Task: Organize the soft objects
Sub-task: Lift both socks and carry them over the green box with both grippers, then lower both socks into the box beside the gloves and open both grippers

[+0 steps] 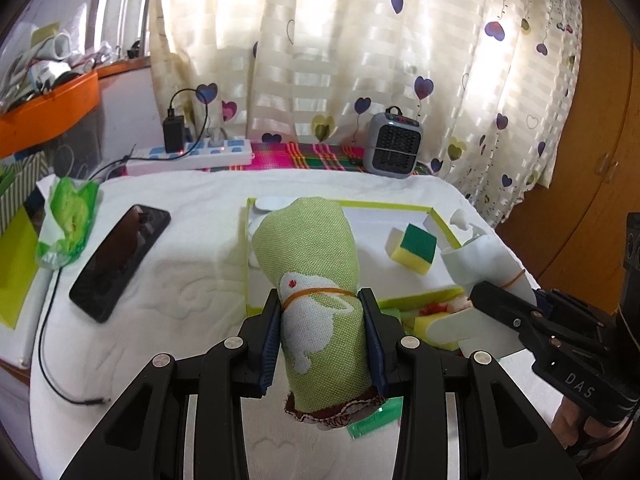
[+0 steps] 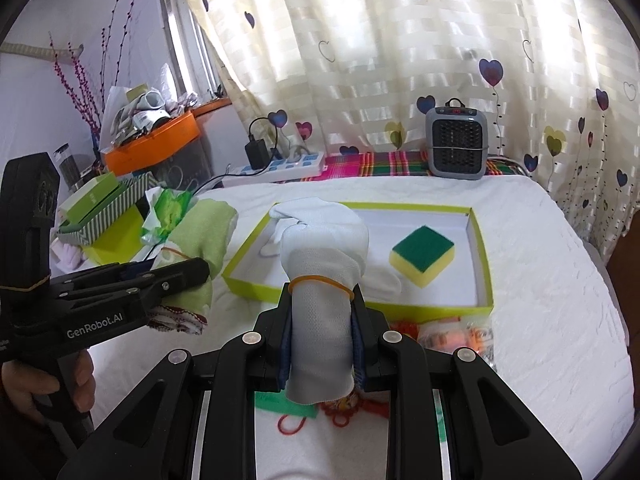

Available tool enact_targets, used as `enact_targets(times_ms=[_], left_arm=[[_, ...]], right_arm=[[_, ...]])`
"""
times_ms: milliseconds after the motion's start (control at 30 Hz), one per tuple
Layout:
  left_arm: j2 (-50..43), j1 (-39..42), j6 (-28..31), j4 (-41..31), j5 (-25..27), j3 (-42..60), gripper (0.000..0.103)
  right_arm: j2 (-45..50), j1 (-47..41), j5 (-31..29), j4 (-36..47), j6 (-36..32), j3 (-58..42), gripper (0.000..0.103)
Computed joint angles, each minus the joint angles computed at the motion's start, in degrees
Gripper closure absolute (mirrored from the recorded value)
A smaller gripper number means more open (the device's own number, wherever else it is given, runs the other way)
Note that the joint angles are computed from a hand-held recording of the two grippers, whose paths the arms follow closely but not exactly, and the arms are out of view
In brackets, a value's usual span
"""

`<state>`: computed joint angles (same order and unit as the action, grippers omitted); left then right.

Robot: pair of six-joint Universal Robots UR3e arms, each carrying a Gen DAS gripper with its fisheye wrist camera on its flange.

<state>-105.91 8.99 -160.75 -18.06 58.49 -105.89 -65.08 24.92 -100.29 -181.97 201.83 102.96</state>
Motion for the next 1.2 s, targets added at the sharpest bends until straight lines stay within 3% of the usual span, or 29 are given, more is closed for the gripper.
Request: enact_targets(times_ms=[500,1200], left_arm=[[-11.6,-5.8,-2.5,-3.4,3.7,16.7,0.068],[-24.8,-9.9,-5.3,-14.7,5.5,39.6,0.068]], right_arm=[[1.4,-6.8,2.2,4.5,-1.8,-4.7,0.078],[4.8,-12.9,6.1,10.4,-3.7,-12.5,0.078]])
